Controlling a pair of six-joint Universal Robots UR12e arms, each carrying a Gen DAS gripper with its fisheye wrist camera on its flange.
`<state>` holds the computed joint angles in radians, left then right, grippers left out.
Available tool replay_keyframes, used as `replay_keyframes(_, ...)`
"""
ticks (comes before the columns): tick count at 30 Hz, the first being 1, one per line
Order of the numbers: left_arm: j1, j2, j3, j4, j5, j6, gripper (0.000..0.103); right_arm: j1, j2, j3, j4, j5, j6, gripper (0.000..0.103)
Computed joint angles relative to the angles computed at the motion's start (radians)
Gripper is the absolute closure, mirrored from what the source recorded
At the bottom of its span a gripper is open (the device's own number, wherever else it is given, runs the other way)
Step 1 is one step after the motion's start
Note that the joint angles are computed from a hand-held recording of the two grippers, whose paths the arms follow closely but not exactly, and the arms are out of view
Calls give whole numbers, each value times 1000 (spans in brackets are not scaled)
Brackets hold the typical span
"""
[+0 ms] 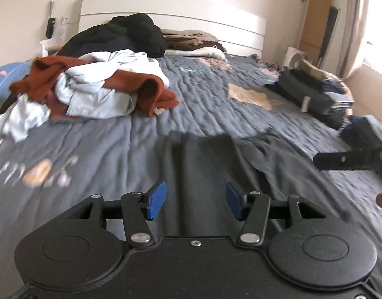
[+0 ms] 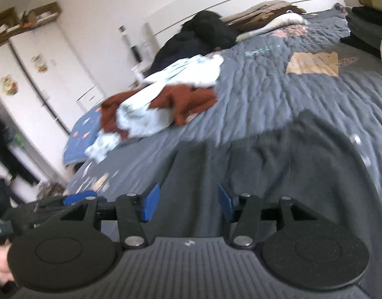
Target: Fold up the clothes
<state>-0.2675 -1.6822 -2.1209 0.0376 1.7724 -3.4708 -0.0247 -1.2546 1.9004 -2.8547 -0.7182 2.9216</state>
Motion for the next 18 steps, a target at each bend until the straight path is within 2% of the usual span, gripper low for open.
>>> replay_keyframes(5, -98, 84, -90, -12, 72, -106, 50, -41, -173, 183, 93, 0, -137, 52)
replay_keyframes(8, -145, 117, -134, -44, 130, -245, 50, -61, -263, 276, 152, -14, -211, 52)
replay_keyframes(10, -168, 133, -161, -49, 142, -335, 50, -79, -304, 327, 176, -19, -184, 52)
replay_keyframes(11, -176, 140, -171, -49, 145, -366, 50, -89, -322, 342, 215, -16, -180, 52)
replay_keyframes(14, -206, 146, -201, -14, 161, -447, 50, -122, -360, 397, 230, 2, -147, 52)
replay_keyframes(16, -225, 137, -218, 35, 185, -488, 50, -135, -370, 430, 179, 2, -122, 52)
replay_keyframes(18, -238, 128, -234, 79, 207, -512, 50, -141, -361, 449, 119, 12, -135, 52)
